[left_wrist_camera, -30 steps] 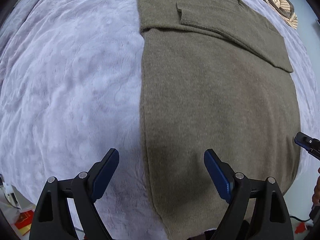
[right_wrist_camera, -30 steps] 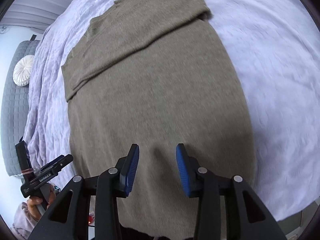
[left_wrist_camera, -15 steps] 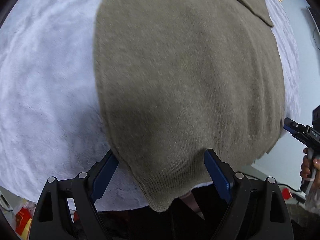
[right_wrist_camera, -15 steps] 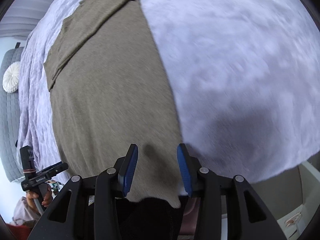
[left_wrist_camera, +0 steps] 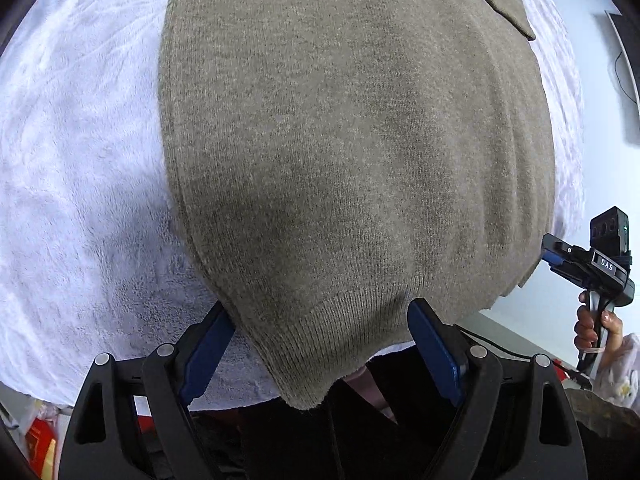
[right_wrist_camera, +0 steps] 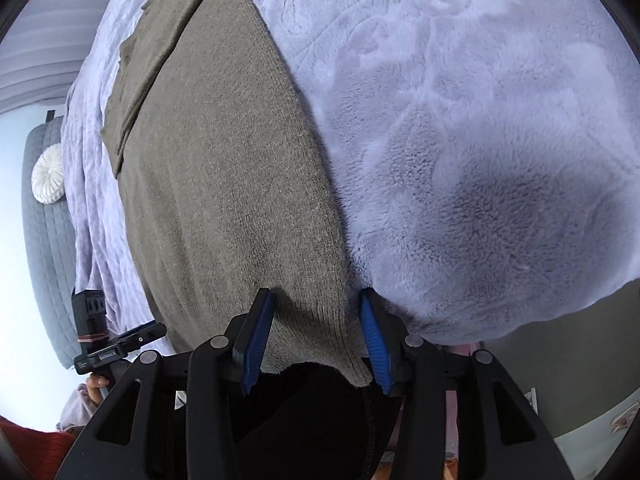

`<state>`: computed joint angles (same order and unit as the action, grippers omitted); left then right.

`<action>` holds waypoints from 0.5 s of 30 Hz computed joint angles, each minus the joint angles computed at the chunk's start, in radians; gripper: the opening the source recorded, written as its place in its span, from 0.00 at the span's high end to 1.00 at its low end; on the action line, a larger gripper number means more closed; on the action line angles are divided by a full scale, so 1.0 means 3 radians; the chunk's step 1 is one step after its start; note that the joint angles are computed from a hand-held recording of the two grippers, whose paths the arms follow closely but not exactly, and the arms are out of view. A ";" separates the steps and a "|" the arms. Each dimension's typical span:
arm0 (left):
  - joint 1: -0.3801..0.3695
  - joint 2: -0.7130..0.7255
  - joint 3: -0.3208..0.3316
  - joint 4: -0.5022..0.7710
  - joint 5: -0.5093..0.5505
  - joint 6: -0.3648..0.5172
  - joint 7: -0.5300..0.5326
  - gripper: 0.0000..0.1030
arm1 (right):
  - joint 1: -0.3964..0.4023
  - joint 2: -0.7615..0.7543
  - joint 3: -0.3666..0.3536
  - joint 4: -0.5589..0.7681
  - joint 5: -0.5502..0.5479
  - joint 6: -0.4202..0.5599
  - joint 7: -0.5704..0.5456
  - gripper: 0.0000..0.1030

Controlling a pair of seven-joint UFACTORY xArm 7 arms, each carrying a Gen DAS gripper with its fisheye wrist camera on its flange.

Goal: Fold small clothes

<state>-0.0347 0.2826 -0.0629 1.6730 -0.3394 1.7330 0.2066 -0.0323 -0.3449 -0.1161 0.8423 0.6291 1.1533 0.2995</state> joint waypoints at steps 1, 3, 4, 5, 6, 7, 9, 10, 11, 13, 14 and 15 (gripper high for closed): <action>-0.0003 0.0013 -0.0001 0.0018 0.0022 0.0007 0.0008 0.25 | 0.0011 0.0014 -0.0011 0.0006 0.0033 0.0030 -0.0023 0.53; -0.0016 0.0003 -0.0012 0.0004 0.0023 -0.0013 0.0026 0.61 | 0.0029 0.0071 -0.0013 0.0044 0.0067 0.0116 -0.0046 0.53; -0.0046 0.0021 -0.0038 -0.0001 -0.0025 -0.0038 -0.0004 0.74 | 0.0030 0.0105 -0.0011 0.0094 0.0052 0.0189 -0.0047 0.58; -0.0011 0.0040 -0.0038 0.0020 -0.0129 0.0021 0.0012 0.88 | 0.0040 0.0143 -0.0001 0.0139 0.0057 0.0232 -0.0074 0.64; 0.0011 0.0006 -0.0032 -0.0038 -0.0196 0.0002 0.0021 0.88 | 0.0046 0.0175 -0.0001 0.0182 0.0096 0.0255 -0.0111 0.81; 0.0032 0.0015 -0.0028 0.0021 -0.0246 0.0025 0.0033 0.88 | 0.0046 0.0182 -0.0005 0.0203 0.0145 0.0263 -0.0153 0.89; 0.0070 0.0012 -0.0035 0.0107 -0.0373 0.0052 0.0080 0.88 | 0.0042 0.0170 -0.0037 0.0212 0.0333 0.0247 -0.0258 0.90; 0.0099 0.0017 -0.0032 0.0170 -0.0447 0.0074 0.0092 0.88 | 0.0045 0.0153 -0.0052 0.0207 0.0489 0.0192 -0.0309 0.90; 0.0129 0.0041 -0.0032 0.0256 -0.0548 0.0089 0.0077 0.88 | 0.0051 0.0145 -0.0064 0.0218 0.0637 0.0126 -0.0361 0.90; 0.0178 0.0119 -0.0036 0.0441 -0.0708 0.0080 0.0032 0.88 | 0.0065 0.0160 -0.0087 0.0262 0.0914 -0.0023 -0.0480 0.91; 0.0196 0.0175 -0.0043 0.0550 -0.0770 0.0057 -0.0003 0.88 | 0.0072 0.0186 -0.0096 0.0300 0.1047 -0.0104 -0.0541 0.91; 0.0220 0.0278 -0.0047 0.0711 -0.0808 0.0049 -0.0041 0.88 | 0.0078 0.0229 -0.0101 0.0351 0.1171 -0.0188 -0.0600 0.91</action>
<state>0.0314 0.3659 -0.0770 1.8864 -0.5820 1.7476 0.1943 -0.0089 -0.2763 -0.1465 0.9476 0.9805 1.0970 0.1195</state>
